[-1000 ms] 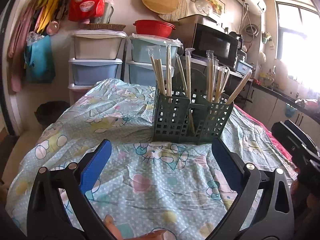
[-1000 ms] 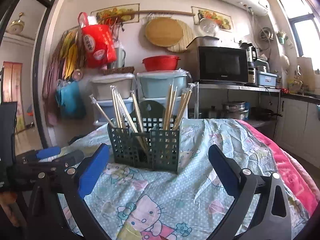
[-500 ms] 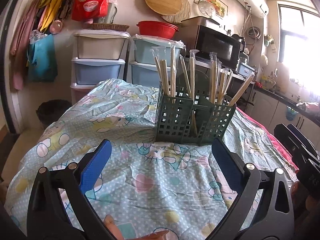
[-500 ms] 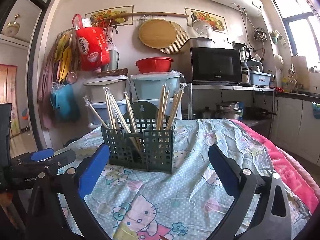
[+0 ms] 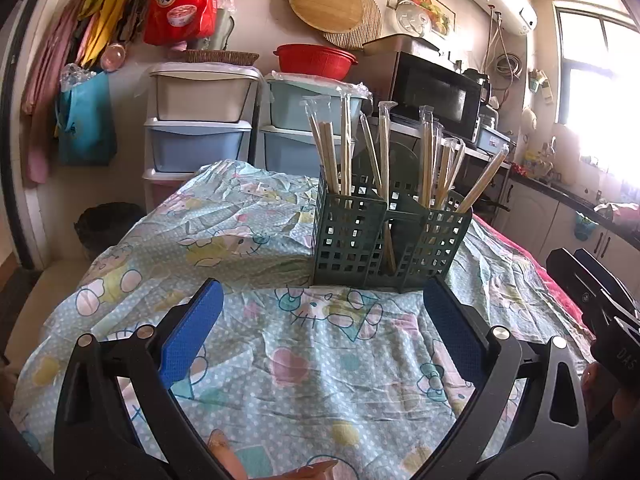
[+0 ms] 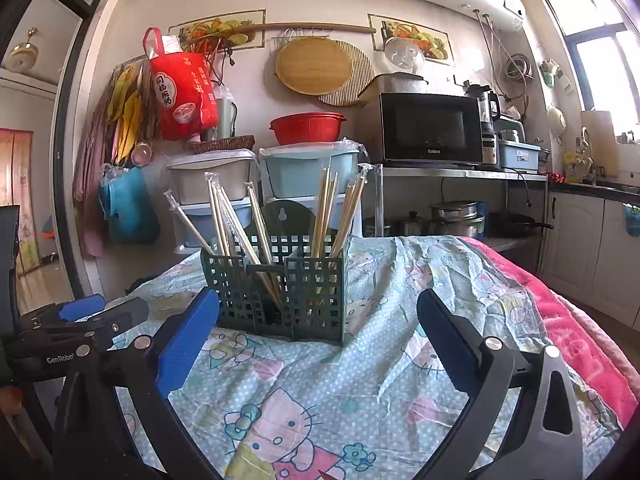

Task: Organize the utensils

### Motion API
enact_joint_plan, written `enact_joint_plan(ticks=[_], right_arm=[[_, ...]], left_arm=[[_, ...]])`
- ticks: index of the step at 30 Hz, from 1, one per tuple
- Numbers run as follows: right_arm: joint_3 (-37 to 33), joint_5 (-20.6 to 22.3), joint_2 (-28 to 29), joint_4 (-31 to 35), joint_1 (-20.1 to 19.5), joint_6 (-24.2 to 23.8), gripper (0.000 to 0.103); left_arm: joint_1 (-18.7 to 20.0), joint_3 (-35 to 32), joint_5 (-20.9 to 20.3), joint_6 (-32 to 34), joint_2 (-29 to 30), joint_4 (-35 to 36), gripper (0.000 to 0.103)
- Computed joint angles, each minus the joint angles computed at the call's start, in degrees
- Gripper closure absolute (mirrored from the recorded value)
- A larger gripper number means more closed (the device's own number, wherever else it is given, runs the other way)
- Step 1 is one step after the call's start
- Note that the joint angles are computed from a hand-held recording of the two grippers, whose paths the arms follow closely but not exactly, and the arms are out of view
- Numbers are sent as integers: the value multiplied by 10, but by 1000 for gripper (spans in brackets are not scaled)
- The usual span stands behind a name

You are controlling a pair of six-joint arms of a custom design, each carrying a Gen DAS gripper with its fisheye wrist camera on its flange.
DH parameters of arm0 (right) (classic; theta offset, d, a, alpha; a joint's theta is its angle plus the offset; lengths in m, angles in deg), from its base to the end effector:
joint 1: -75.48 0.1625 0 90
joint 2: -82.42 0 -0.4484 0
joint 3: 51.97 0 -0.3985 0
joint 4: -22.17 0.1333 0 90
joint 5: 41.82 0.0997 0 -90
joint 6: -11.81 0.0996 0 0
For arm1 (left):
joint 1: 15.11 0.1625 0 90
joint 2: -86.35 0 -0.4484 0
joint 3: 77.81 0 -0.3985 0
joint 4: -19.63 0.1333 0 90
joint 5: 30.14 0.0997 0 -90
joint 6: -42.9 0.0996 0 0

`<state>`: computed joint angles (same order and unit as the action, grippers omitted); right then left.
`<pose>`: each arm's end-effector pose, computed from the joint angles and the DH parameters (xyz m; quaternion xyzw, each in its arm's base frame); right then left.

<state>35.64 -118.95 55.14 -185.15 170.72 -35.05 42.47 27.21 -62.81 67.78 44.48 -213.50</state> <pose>0.2216 -0.7143 0.0525 0.4316 -0.7611 0.4781 0.0764 -0.1299 -0.6095 0.1951 0.0518 0.7378 -0.5868 0.3296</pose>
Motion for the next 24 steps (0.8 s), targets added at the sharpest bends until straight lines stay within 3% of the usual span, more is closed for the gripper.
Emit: enact_joint_plan(ticks=[24], right_arm=[[2, 0, 1, -4, 1, -2, 7]], left_arm=[[0, 2, 2, -1, 1, -4, 11]])
